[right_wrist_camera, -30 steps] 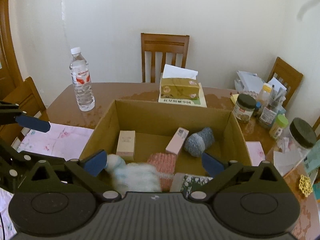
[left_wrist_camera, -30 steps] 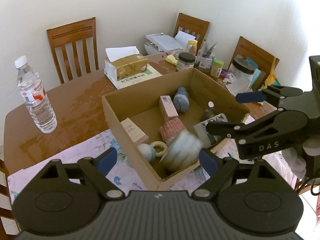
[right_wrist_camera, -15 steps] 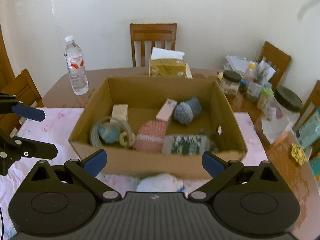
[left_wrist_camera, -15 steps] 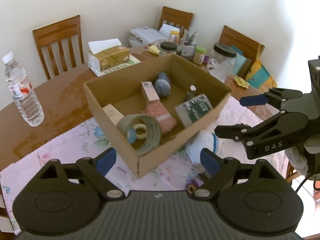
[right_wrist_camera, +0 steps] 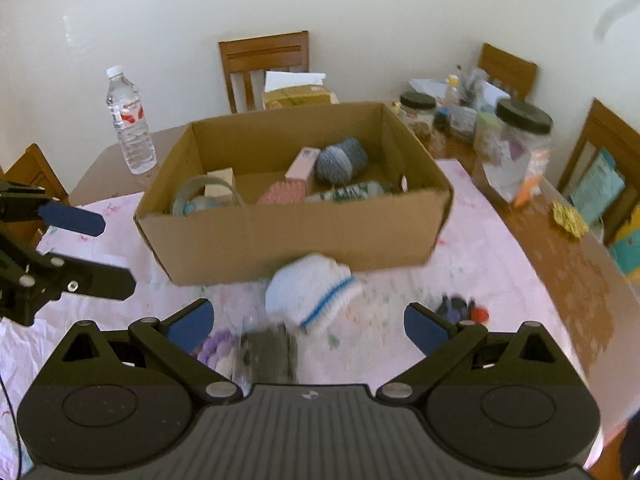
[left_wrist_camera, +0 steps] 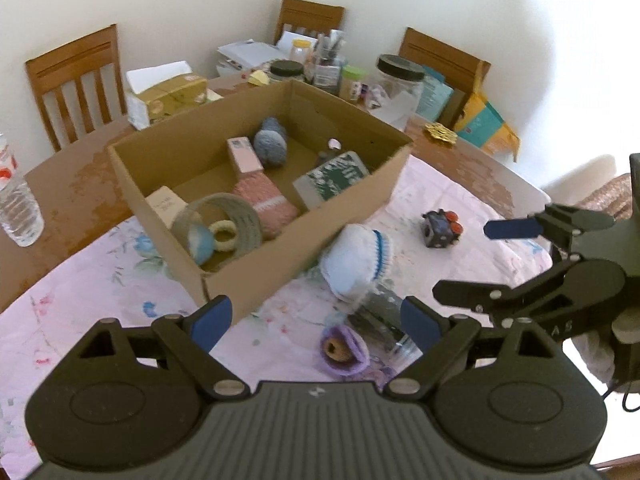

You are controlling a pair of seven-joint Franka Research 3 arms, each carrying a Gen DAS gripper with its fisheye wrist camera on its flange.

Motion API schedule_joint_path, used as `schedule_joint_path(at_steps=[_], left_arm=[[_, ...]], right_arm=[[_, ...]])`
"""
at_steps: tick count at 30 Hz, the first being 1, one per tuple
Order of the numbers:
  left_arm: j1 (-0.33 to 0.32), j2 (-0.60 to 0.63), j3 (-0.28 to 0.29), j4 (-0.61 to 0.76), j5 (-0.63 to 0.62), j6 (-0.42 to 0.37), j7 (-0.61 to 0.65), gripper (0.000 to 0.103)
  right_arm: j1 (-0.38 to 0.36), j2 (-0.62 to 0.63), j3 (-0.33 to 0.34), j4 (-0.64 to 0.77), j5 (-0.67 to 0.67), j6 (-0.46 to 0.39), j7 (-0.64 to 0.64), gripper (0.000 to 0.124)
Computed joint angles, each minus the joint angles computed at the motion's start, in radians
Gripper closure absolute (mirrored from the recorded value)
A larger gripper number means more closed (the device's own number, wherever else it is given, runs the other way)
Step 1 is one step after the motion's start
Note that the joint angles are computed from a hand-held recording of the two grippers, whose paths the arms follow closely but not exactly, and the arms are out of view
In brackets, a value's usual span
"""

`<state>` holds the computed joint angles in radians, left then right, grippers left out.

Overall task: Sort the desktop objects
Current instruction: 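Move both grippers back toward the white knit hat and dark jar, then grasp the dark-filled plastic jar with the left gripper while the right gripper grasps the empty clear jar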

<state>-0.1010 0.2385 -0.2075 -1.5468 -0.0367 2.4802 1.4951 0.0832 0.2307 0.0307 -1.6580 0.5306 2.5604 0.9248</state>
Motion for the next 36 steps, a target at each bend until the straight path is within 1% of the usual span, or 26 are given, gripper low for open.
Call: schedule_joint_path(at_steps=[3,9,13,16,19,22,28,32,36], left_arm=[[0.007,-0.008,-0.017,-0.016,-0.035,0.007,0.057,0.012],[0.001,-0.025,-0.027,-0.047,-0.067,0.024,0.131,0.011],[-0.008,-0.024,-0.031,-0.053,-0.081,0.019,0.161,0.009],[-0.013,-0.010,-0.039,-0.045,-0.101,0.021,0.201,0.009],[-0.034,0.016,-0.033,-0.022,-0.063,0.017,0.178,0.009],[-0.042,0.048,-0.037,0.009,-0.045,0.005,0.182,0.009],[-0.062,0.117,-0.032,0.082,0.031,-0.027,0.181,0.009],[-0.066,0.163,-0.037,0.135,0.059,-0.052,0.229,0.009],[-0.068,0.204,-0.046,0.181,0.073,-0.076,0.297,0.009]], right_arm=[[0.005,-0.047,-0.007,-0.076,0.003,0.034,0.039,0.021],[0.018,-0.122,-0.020,-0.198,-0.020,0.089,0.093,0.021],[0.021,-0.157,-0.027,-0.249,-0.035,0.109,0.101,0.021],[0.015,-0.174,-0.031,-0.268,0.002,0.102,0.065,0.021],[0.008,-0.181,-0.037,-0.276,0.027,0.086,0.021,0.021],[-0.003,-0.177,-0.044,-0.270,0.044,0.055,-0.035,0.021],[-0.028,-0.163,-0.058,-0.265,0.064,0.015,-0.073,0.021],[-0.038,-0.157,-0.063,-0.280,0.062,0.031,-0.056,0.021],[-0.047,-0.146,-0.067,-0.289,0.060,0.066,0.001,0.021]])
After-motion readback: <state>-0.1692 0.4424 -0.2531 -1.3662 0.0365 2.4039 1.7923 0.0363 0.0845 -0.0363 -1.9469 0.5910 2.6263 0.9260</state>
